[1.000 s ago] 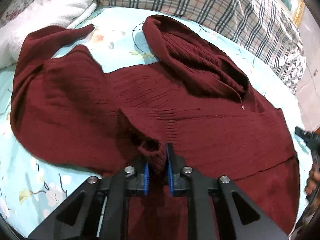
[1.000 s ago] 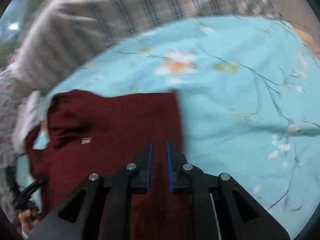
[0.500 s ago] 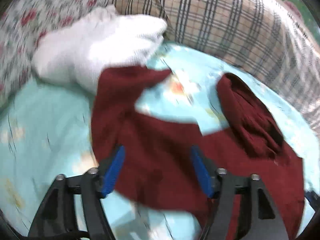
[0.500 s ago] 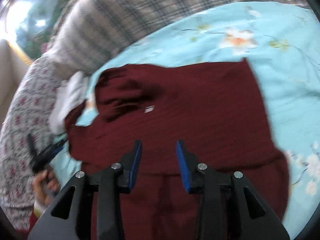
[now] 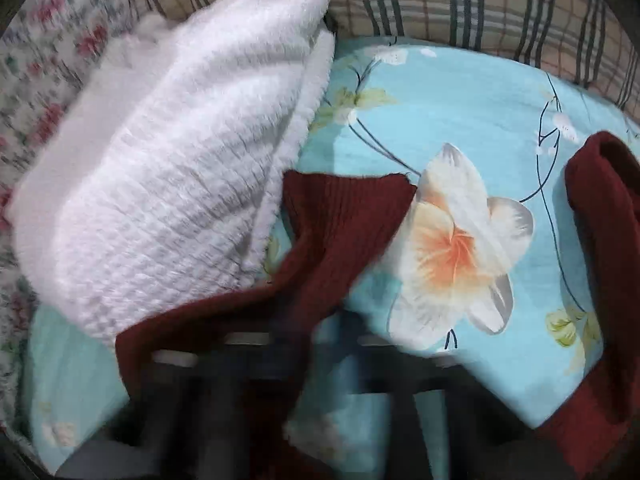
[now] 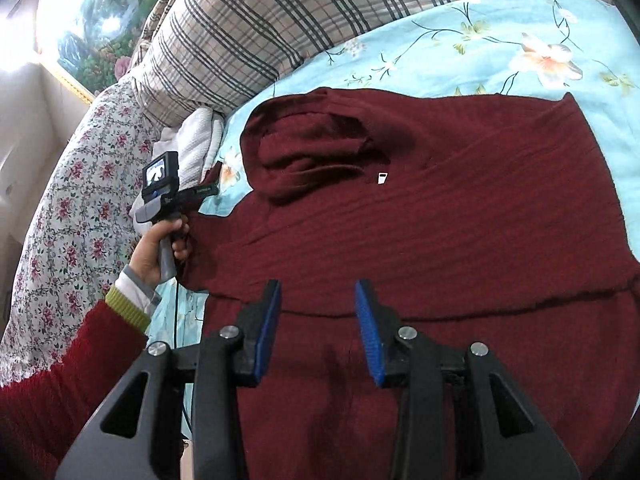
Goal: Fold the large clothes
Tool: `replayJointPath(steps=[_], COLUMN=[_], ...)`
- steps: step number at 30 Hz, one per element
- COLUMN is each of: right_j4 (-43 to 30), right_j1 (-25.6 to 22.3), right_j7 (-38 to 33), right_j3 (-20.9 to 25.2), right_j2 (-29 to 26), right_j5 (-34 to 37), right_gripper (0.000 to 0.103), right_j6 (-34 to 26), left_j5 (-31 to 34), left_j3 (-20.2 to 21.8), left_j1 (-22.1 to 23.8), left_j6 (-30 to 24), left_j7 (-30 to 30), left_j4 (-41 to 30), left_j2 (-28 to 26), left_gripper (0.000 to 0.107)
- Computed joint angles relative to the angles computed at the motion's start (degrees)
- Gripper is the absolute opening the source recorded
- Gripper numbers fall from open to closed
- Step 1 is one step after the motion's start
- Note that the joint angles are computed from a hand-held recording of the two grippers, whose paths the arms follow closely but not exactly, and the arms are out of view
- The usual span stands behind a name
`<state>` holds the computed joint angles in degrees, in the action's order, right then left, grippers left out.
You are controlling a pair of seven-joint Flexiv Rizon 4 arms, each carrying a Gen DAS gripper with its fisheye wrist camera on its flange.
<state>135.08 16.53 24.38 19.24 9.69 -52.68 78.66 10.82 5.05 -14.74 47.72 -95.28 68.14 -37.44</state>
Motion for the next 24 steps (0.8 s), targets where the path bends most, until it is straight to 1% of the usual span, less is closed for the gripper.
replayJointPath(steps=[3,5,6,8,9,10,11,12,13,14,15,16,17,18,20,21,24], right_j4=[-0.1,-0.2,-0.4,-0.5,-0.5,-0.5,-0.3,0.0,0.3,0.7,1.1,1.6,2.3,2.8,4.3,4.9,7.2], right_j1=[-0.4,-0.8,-0.7,-0.8,-0.9,-0.9,-0.9,-1.1,-1.2,-1.1,-1.1,-1.3,-1.3,-1.5,-1.9,-2.3,-3.1], right_j7=[1.7,3.5,4.0,5.5,6.5,7.4,7.9,9.1,9.7,10.0,10.1,10.3,10.2,10.3,10.9,11.3,12.1], right_j3=[0.0,-0.1,-0.2,-0.4,-0.5,-0.5,-0.5,-0.4,-0.3,-0.1,0.0,0.2,0.5,0.9,1.8,2.1,3.3], right_j2=[-0.6,-1.1,-1.3,-1.6,-1.6,-1.3,-1.0,-0.4,0.1,1.0,1.6,2.5,3.5,4.5,6.8,7.7,10.7], right_j5=[-1.7,-3.9,-4.5,-6.4,-7.6,-8.4,-8.8,-9.8,-10.0,-9.6,-9.1,-8.8,-7.9,-7.3,-5.6,-5.0,-2.2], right_gripper=[0.039,0.039,0.039,0.039,0.039,0.039,0.039,0.039,0.039,0.039,0.039,0.039,0.039,0.039,0.039,0.039,0.039], right_j6=[0.6,1.4,1.5,2.1,2.6,2.7,2.6,2.5,2.2,1.5,1.1,0.8,0.1,-0.5,-2.1,-2.5,-4.3], left_j5=[-6.1,-11.5,-15.2,-23.1,-29.1,-31.3,-35.7,-41.5,-45.5,-50.7,-57.6,-61.5,-63.6,-67.7,-69.4,-70.0,-68.0], left_j3=[-4.2,-7.3,-9.5,-14.2,-16.4,-19.2,-21.7,-24.9,-26.6,-28.9,-31.6,-32.4,-33.0,-34.2,-35.0,-35.3,-35.5], left_j1=[4.1,6.7,8.3,11.1,11.7,13.1,13.7,14.5,14.5,14.4,13.9,13.1,11.6,9.8,6.4,5.0,0.0], left_j6=[8.6,13.5,16.4,21.1,23.6,25.0,27.0,28.9,29.6,30.4,31.5,31.4,31.8,32.4,33.2,32.6,33.0], left_j7=[2.5,5.6,8.0,13.7,18.4,20.4,24.0,28.5,31.7,35.3,40.3,43.2,44.4,47.6,49.2,50.0,49.8], left_j4=[8.2,14.1,17.6,24.4,28.6,30.9,34.2,37.8,39.6,41.4,43.8,45.3,46.0,47.2,47.7,47.7,47.7], left_j2=[4.1,7.3,9.2,13.4,16.2,17.9,20.3,22.9,24.4,25.9,27.8,29.3,29.9,30.6,30.1,29.6,27.2], left_gripper=[0.006,0.006,0.006,0.006,0.006,0.006,0.006,0.006,0.006,0.006,0.006,0.006,0.006,0.006,0.006,0.006,0.006])
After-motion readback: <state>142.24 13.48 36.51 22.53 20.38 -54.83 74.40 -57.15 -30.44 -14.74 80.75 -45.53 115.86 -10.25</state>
